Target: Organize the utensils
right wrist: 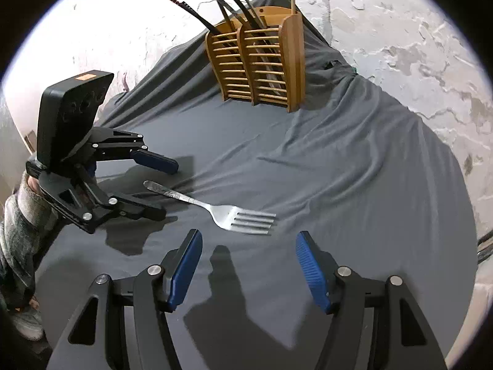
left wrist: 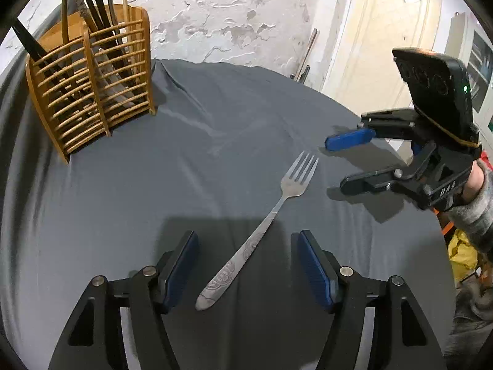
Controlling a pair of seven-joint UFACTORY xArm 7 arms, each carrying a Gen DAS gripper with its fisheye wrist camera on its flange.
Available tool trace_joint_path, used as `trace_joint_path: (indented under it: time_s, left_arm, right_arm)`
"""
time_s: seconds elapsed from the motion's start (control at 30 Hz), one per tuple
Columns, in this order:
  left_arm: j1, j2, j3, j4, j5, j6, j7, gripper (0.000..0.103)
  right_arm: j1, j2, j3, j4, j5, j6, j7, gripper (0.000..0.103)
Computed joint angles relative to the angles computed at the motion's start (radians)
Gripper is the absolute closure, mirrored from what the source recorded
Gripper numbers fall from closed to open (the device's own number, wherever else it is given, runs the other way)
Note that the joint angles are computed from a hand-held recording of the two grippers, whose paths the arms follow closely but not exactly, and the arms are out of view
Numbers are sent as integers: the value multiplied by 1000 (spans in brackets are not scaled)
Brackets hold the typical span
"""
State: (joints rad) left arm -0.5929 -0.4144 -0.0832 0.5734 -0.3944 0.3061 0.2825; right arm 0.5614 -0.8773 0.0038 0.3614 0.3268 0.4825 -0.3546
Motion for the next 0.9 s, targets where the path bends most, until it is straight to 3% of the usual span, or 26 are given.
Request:
trace_joint_path:
  time_s: [0.03, 0.07, 0.1, 0.17, 0.3, 0.6, 0.7, 0.73, 0.9]
  left_arm:
    - [0, 6, 2, 6, -10, 0, -12, 53]
    - [26, 13, -7, 14, -5, 6, -53, 88]
    - [23, 14, 10, 19, -26, 22, -62, 103]
    - [-6, 22, 61, 32, -90, 47, -11, 103]
    - [69, 18, -24, 35, 3, 47, -67, 103]
    - [104, -26, -91, -3, 161, -12, -150, 99]
    - [108, -30, -104, -8, 218, -14, -175, 71]
    - [92, -27, -93, -7, 219, -11, -168, 57]
    - [42, -13, -68, -7, 211, -13, -138, 54]
  right_arm:
    - [0, 2, 2, -6, 1, -1, 4, 34]
    - [-1, 6, 6, -9, 0, -3, 8, 34]
    - [-5, 12, 10, -9, -1, 2, 16, 34]
    - [4, -2, 6, -16, 5, -8, 19, 34]
    - [14, 0, -9, -11, 17, -8, 18, 34]
    - [11, 16, 2, 12, 5, -10, 23, 34]
    - [13, 19, 3, 16, 7, -12, 26, 34]
    - [16, 19, 1, 16, 9, -12, 26, 34]
    - [28, 10, 0, 9, 20, -11, 27, 34]
